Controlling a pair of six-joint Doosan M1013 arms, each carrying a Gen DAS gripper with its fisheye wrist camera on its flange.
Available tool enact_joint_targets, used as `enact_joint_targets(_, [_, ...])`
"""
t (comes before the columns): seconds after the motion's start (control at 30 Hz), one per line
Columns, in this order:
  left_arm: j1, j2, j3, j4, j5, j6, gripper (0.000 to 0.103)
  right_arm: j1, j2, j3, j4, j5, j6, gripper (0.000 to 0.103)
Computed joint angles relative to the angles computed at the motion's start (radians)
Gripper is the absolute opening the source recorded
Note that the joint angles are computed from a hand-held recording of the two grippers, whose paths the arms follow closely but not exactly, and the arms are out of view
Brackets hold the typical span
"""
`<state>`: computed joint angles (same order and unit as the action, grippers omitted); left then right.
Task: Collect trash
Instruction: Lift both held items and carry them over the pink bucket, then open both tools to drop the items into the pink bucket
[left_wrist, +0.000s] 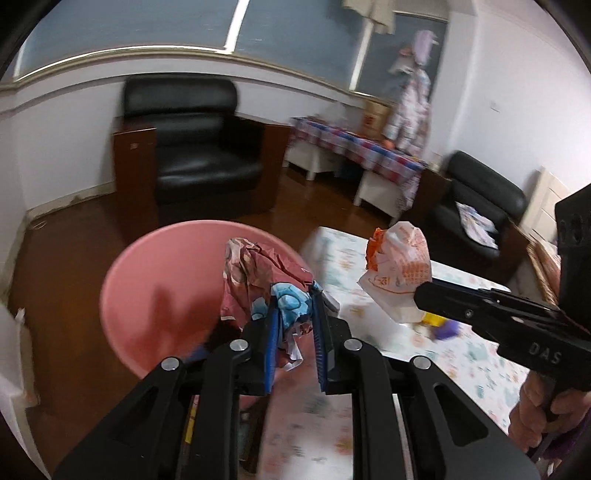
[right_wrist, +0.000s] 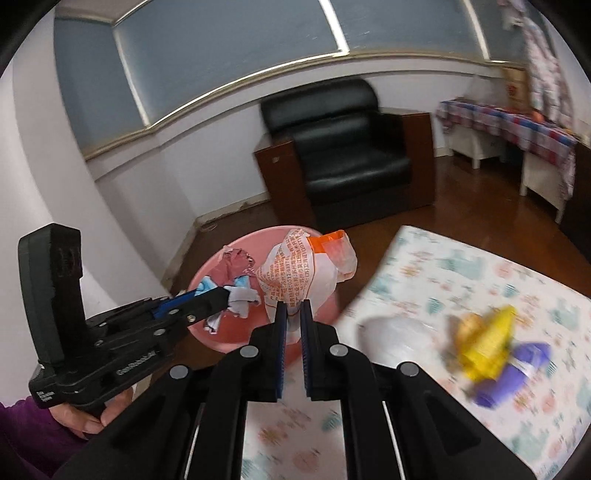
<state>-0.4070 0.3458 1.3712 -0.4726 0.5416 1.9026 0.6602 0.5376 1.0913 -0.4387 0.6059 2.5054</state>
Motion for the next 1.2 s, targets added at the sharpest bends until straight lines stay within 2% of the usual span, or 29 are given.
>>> enact_joint_targets(0.13, [0.014, 0.011, -0.011, 0.059, 0.001, -0.088, 0.016, -0.008, 0.064, -0.103, 0.11, 0.037, -0.13, 0.007])
enact_joint_targets(0.5, [0.024, 0.046, -0.051, 0.183, 0.049, -0.22, 0.021, -0.019, 0.185, -0.287, 0.24, 0.159, -0.251, 0.009])
enact_joint_targets(0.57, [0.03, 0.053, -0.059, 0.176, 0.063, -0.236, 0.028, -0.02, 0.201, -0.312, 0.248, 0.176, -0.262, 0.018])
enact_joint_targets(0.6, [0.033, 0.056, -0.064, 0.168, 0.067, -0.238, 0.031, -0.02, 0.206, -0.32, 0.25, 0.179, -0.264, 0.028])
enact_joint_targets(0.63, [0.037, 0.056, -0.063, 0.154, 0.067, -0.235, 0.033, -0.02, 0.208, -0.321, 0.255, 0.172, -0.27, 0.032])
enact_joint_targets(0.9, [0.044, 0.06, -0.07, 0.142, 0.075, -0.241, 0.034, -0.013, 0.181, -0.272, 0.234, 0.148, -0.25, 0.034])
enact_joint_targets(1.2, [0.036, 0.038, -0.042, 0.098, 0.054, -0.175, 0.034, 0.007, 0.128, -0.173, 0.175, 0.121, -0.158, 0.036])
